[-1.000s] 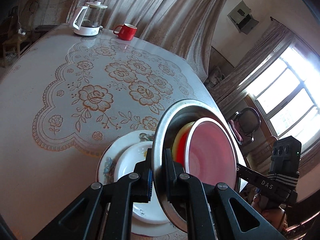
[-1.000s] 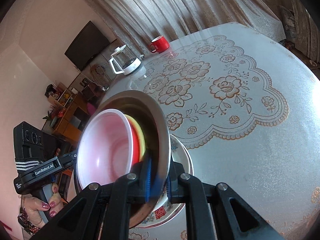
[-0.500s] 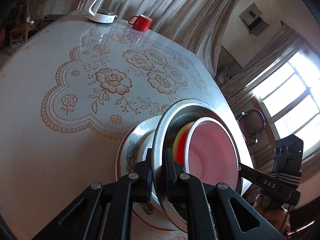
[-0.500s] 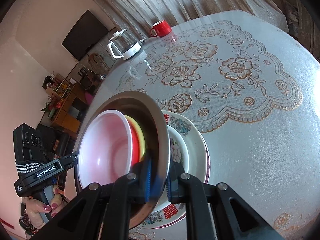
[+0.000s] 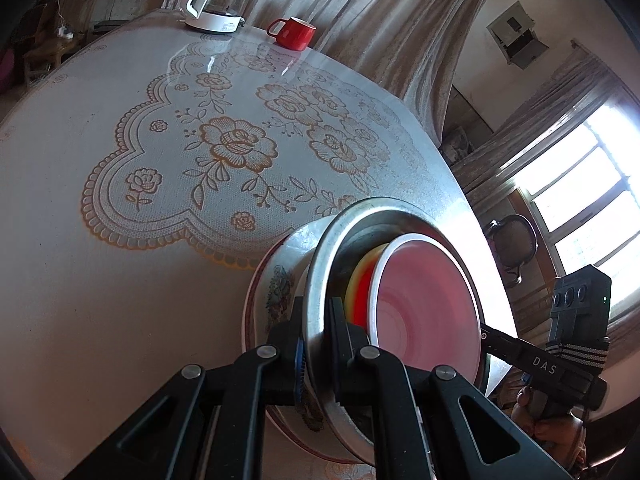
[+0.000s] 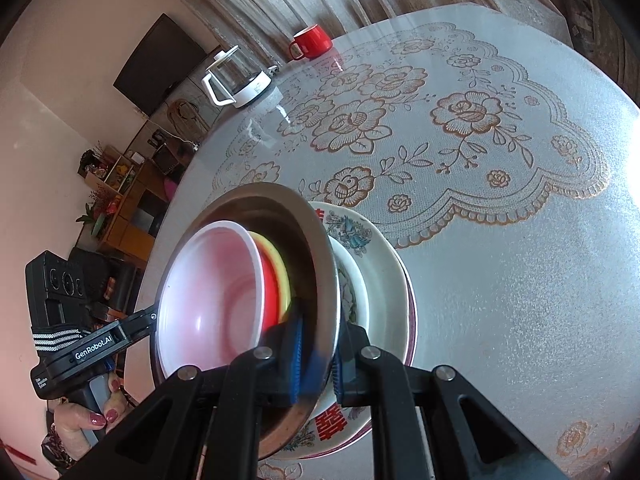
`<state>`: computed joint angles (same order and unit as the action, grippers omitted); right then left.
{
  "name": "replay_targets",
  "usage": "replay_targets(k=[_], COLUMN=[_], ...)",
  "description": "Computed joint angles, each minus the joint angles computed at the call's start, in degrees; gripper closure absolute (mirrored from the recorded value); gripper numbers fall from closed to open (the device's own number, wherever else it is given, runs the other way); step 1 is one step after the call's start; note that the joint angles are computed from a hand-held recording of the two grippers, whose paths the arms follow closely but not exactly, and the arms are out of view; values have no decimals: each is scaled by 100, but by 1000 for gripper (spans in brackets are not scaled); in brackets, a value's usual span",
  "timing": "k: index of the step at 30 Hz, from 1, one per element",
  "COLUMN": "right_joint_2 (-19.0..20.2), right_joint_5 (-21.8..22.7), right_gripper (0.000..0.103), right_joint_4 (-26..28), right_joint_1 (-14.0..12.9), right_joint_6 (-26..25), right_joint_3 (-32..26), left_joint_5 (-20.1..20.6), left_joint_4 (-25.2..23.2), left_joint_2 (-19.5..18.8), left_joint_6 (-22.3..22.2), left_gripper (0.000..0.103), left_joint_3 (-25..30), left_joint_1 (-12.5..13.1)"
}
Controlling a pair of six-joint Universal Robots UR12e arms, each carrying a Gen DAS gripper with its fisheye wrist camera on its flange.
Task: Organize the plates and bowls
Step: 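Lower the steel bowl onto the rose-pattern bowl atop the plate stack, then open the right gripper and release the steel bowl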
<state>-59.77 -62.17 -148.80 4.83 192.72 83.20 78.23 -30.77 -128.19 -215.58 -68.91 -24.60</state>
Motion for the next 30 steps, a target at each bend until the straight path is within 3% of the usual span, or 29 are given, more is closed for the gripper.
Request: replay_targets(k=[12,19,26,30], right_joint_2=[49,49,-49,-118], right_joint_5=[-23,-177,-743,-845], right_gripper=[91,90,75,73], right_joint_4=[64,-232,-756,-1059], right_joint_1=[-12,22,57,28], right_joint_6=[155,220,266,381], right_joint_3=[-12,57,249,400], left_joint_5=[115,515,1136,1617], left_joint_4=[-27,45,271,483], left_joint_2=[-84,-68,46,141], left_joint_6=[0,125,236,380], left_gripper=[94,91,66,61], left_joint_3=[66,29,-153,-334], left_joint_1=[-27,-100,-200,-280])
